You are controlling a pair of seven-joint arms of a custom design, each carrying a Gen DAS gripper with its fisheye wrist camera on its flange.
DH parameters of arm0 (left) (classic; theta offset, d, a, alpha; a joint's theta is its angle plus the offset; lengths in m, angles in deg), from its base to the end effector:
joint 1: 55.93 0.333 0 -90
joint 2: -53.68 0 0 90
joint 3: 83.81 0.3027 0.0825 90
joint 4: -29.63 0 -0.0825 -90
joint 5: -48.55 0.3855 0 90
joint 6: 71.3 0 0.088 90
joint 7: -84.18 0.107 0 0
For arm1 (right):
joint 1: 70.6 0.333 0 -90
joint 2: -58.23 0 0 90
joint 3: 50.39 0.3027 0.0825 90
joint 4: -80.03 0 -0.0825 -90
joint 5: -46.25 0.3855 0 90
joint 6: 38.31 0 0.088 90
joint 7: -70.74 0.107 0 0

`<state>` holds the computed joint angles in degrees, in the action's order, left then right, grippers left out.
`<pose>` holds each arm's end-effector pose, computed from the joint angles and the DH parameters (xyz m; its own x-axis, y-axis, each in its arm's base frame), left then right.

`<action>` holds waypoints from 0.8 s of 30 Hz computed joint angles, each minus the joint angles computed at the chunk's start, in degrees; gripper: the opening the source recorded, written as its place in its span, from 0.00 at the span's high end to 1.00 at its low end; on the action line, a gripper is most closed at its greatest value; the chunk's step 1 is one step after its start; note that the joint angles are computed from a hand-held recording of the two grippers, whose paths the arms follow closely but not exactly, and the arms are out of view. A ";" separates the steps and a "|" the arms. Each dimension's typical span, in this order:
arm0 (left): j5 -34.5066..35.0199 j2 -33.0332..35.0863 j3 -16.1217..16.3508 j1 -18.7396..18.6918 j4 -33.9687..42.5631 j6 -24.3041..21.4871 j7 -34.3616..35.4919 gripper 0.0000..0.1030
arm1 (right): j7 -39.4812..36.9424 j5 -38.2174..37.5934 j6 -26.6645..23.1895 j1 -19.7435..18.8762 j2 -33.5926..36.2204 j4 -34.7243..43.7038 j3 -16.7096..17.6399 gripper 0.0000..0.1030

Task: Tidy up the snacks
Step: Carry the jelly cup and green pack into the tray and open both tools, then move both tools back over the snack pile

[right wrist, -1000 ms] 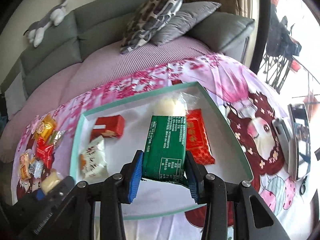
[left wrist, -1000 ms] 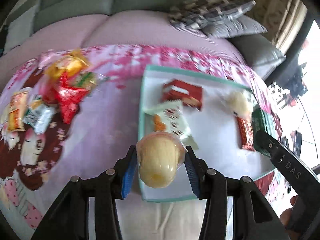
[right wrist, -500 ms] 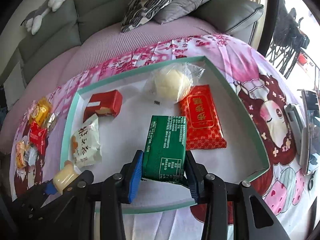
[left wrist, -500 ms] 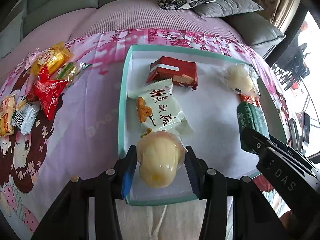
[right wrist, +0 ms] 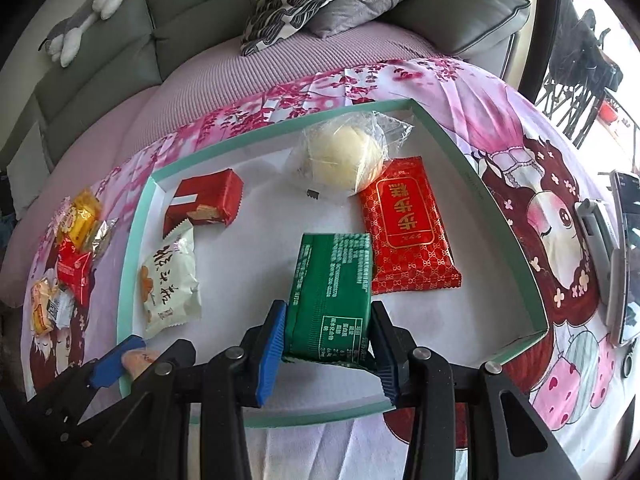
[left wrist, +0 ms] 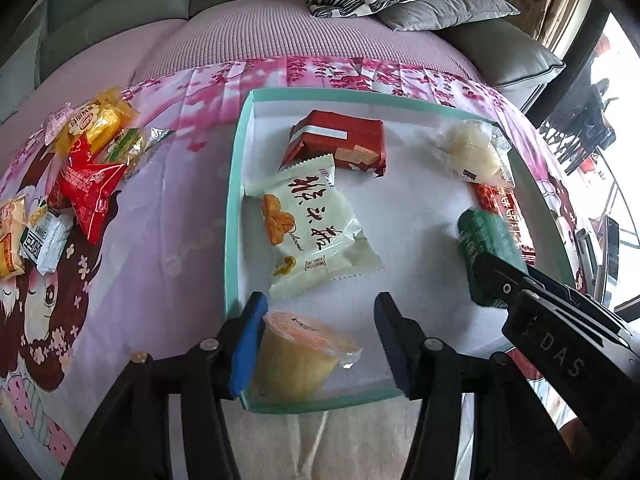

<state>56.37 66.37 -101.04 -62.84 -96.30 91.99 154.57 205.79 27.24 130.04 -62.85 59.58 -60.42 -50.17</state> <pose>0.5351 -0.2442 0.3208 -0.2025 -0.9721 0.1188 -0.9009 0.1373 -0.4118 0.5087 0.0925 0.3232 -0.2945 -0.9437 -0.1507 -0.8375 0.3309 -0.4350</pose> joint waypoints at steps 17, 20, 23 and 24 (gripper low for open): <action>-4.98 -1.70 -1.32 2.25 -1.85 4.75 1.98 0.30 | 0.84 -0.46 3.00 -0.18 -0.69 -0.83 -0.17 0.50; -4.73 -2.37 -0.67 2.38 -2.53 5.96 0.63 0.28 | 0.33 -0.23 3.10 -0.15 -0.55 -0.72 -0.14 0.45; -3.10 -2.71 1.23 1.89 -2.78 6.22 -2.96 0.26 | 0.07 -1.15 3.46 -0.08 -0.29 -0.48 -0.11 0.41; -1.24 -2.72 2.42 1.26 -2.71 6.11 -5.32 0.24 | -0.10 -1.45 3.52 -0.02 -0.19 -0.36 -0.05 0.39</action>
